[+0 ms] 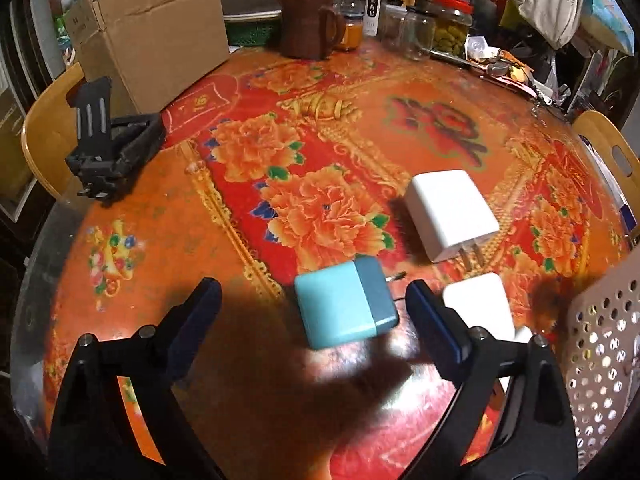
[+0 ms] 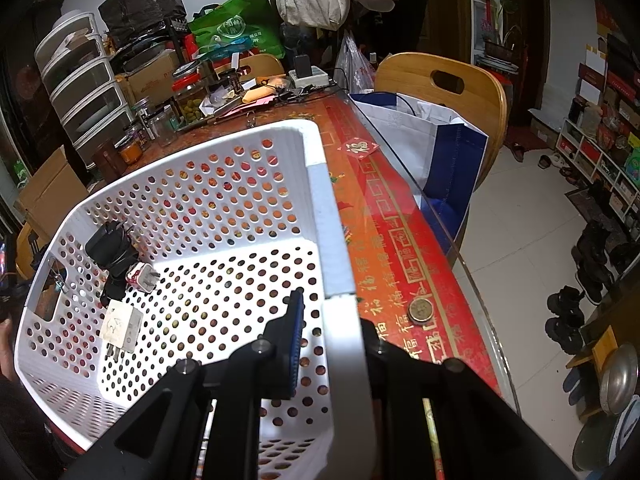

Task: Organize rigid objects
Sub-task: 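Grasp the teal multi-port charger with the left gripper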

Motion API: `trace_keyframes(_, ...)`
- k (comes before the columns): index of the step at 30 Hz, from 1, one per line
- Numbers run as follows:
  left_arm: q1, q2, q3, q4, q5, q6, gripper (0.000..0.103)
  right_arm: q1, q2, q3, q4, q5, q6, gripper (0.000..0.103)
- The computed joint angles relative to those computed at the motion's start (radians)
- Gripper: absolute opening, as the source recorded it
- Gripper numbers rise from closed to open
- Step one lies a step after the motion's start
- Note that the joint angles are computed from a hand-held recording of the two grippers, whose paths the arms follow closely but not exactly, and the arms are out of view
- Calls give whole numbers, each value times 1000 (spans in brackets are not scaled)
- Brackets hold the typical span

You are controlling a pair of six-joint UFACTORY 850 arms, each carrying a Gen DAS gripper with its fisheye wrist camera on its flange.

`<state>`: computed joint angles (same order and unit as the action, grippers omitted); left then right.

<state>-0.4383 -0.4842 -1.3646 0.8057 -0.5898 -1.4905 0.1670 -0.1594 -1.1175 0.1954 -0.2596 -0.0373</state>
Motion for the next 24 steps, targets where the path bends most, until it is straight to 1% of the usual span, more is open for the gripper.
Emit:
trace_keyframes(6, 15, -46, -42, -22, 29, 42, 92, 1, -2, -3, -40, 0, 40, 15)
trace_keyframes(11, 12, -48, -50, -30, 33, 47, 91, 1, -2, -2, -40, 1, 41, 15)
trace_keyframes(12, 11, -45, -46, -22, 40, 39, 86, 1, -2, -2, -44, 0, 43, 15)
trace_keyframes(13, 11, -41, -40, -12, 52, 30, 77, 1, -2, -2, -44, 0, 43, 15)
trace_keyframes(14, 8, -34, -33, -9, 64, 27, 71, 1, -1, -1, -43, 0, 42, 15)
trace_keyframes(15, 6, -32, -32, -8, 73, 30, 57, 1, -1, -1, -41, 0, 41, 15)
trace_keyframes(18, -14, -40, -47, 33, 13, 11, 57, 1, -1, -1, -42, 0, 42, 15)
trace_keyframes(22, -25, -17, -27, 93, -1, -55, 57, 1, -1, -1, -37, 0, 36, 15)
trace_keyframes(24, -35, 7, -8, 159, -34, -130, 57, 0, 0, 0, -37, 0, 36, 15)
